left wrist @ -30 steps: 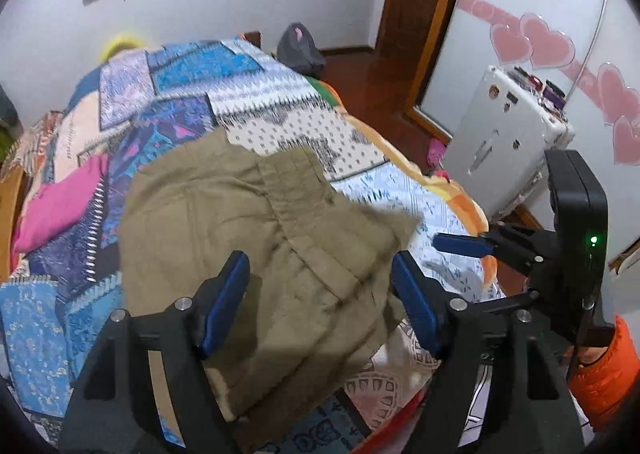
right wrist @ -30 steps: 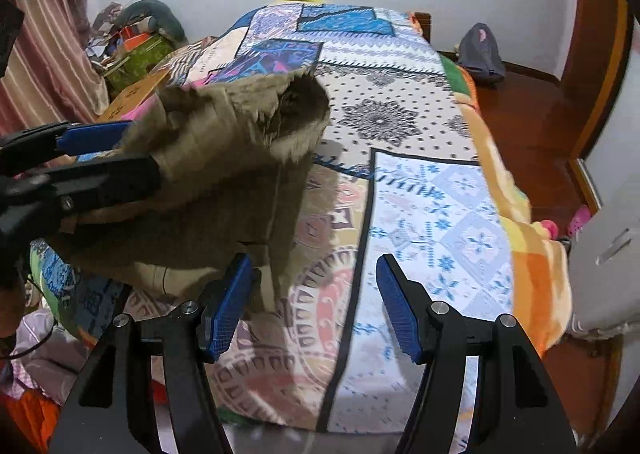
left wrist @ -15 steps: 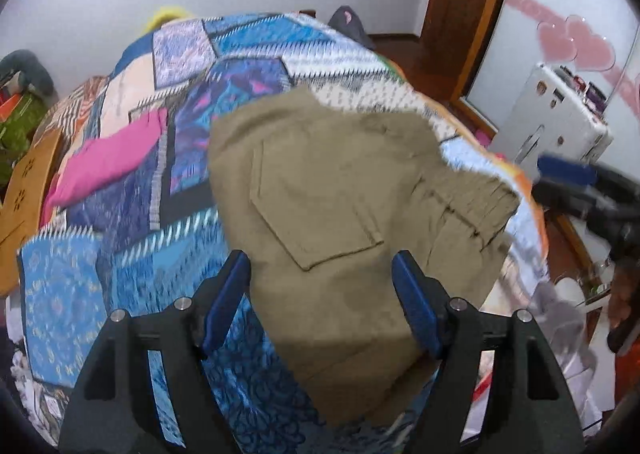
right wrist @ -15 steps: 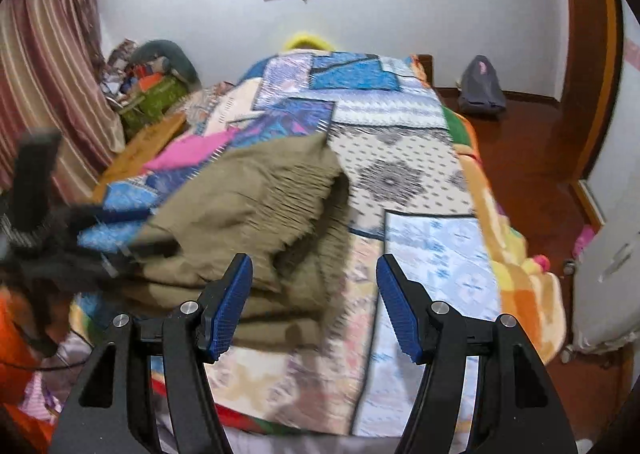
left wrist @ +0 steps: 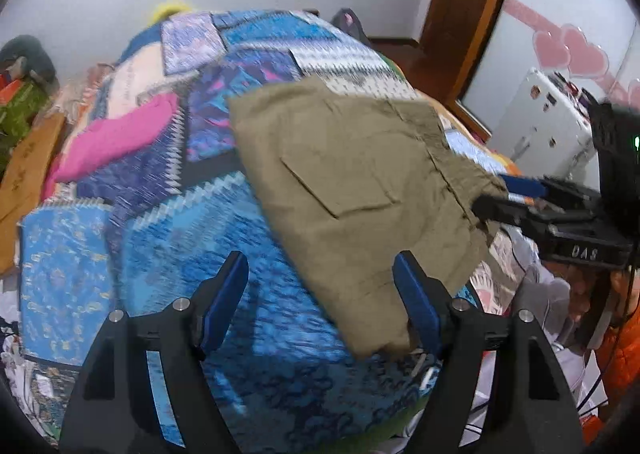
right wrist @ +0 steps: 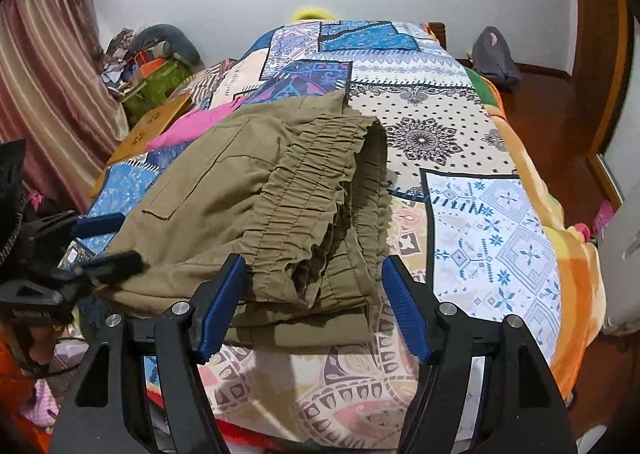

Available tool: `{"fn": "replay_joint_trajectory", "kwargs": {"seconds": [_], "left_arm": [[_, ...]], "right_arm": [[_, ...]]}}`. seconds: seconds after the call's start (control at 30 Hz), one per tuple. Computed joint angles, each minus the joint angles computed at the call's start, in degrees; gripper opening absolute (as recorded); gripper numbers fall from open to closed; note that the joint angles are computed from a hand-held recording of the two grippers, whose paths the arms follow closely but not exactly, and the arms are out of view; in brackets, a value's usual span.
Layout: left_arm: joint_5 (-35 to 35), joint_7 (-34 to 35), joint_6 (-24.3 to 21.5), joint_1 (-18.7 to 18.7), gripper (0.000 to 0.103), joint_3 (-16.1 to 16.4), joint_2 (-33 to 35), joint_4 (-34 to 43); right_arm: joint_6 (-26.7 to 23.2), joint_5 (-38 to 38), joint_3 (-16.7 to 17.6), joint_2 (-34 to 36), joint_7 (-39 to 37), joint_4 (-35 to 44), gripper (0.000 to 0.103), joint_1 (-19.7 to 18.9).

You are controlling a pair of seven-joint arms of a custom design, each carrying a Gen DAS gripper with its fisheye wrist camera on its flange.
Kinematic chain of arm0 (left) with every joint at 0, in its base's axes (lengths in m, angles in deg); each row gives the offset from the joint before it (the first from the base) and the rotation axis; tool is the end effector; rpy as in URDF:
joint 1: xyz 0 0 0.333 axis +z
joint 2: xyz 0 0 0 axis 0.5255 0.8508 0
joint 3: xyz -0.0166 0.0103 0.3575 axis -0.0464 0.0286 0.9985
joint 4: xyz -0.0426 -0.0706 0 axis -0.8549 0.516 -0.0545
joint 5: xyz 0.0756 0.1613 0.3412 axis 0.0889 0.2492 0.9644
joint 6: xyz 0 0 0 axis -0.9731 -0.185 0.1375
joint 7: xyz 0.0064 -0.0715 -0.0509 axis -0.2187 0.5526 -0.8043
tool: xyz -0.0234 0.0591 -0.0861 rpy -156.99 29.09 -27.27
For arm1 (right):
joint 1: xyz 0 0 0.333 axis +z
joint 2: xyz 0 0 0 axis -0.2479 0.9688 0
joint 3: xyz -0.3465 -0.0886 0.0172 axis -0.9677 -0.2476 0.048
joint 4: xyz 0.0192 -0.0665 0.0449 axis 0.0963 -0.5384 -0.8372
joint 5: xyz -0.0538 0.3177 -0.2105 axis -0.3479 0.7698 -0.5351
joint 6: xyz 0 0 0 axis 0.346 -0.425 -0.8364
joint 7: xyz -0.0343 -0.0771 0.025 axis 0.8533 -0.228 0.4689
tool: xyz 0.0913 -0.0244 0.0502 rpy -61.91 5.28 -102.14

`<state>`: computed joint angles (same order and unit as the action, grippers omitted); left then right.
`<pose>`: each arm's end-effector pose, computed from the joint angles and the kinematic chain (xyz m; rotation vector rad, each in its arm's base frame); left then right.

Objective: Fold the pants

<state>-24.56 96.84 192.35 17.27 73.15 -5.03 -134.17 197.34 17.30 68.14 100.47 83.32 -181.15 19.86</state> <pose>0.4624 -0.2875 0.5944 -1.8689 1.9165 -0.6887 0.4874 0.4723 0.5861 -2.0240 1.2902 -0.1402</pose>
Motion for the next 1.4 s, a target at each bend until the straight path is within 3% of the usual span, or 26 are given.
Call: {"fn": "replay_joint_trajectory", "kwargs": {"seconds": [0.23, 0.43, 0.6, 0.67, 0.8, 0.9, 0.93, 0.97, 1.03, 1.23, 1.4], "left_arm": [[9.2, -4.7, -2.8, 3.3, 0.075, 0.6, 2.5, 5.1], [8.3, -1.0, -2.9, 3.8, 0.075, 3.9, 10.8, 13.5], [-1.2, 11.9, -6.9, 4.3, 0.075, 5.3, 21.2, 23.9], [-4.8, 13.7, -8.5, 4.4, 0.075, 5.9, 24.3, 26.3], [-15.5, 19.2, -6.0, 7.2, 0.075, 5.2, 27.8, 27.6], [-19.6, 21.9, -5.2, 7.9, 0.064, 5.3, 29.8, 29.2], [-19.8, 22.4, -5.4, 7.7, 0.049, 5.5, 30.3, 29.9], [-19.9, 22.8, -5.5, 7.5, 0.027, 5.7, 30.6, 30.3], [-16.2, 21.2, -7.1, 5.6, 0.013, 7.5, 31.0, 31.4], [-10.4, 17.8, -5.4, 4.6, 0.008, 9.4, 26.4, 25.3], [-0.7, 8.6, -7.0, 3.4, 0.003, 11.5, 21.6, 19.0]], "right_arm": [[0.8, -0.7, 0.0, -2.6, 2.0, -2.2, 0.067, 0.2], [-0.8, 0.5, 0.7, -1.6, 1.2, -1.7, 0.067, 0.4], [-2.0, 3.4, 1.4, 0.4, -1.5, -0.8, 0.067, -0.4], [-2.2, 5.2, 1.7, 0.7, -3.3, -0.4, 0.069, -1.0], [-2.8, 5.4, 1.2, 1.6, -4.6, 0.5, 0.069, -1.1], [-3.8, 5.8, 0.9, 2.7, -5.7, 2.0, 0.069, -1.4], [-4.2, 5.6, 0.7, 3.2, -5.9, 2.6, 0.069, -1.5], [-4.4, 5.5, 0.6, 3.5, -6.0, 3.1, 0.069, -1.5], [-5.6, 5.3, 0.3, 4.7, -6.7, 4.8, 0.069, -1.8], [-9.9, 3.5, -0.7, 9.3, -9.9, 11.8, 0.071, -2.4], [-16.3, 1.7, -1.6, 17.0, -14.0, 24.1, 0.072, -2.1]]}}
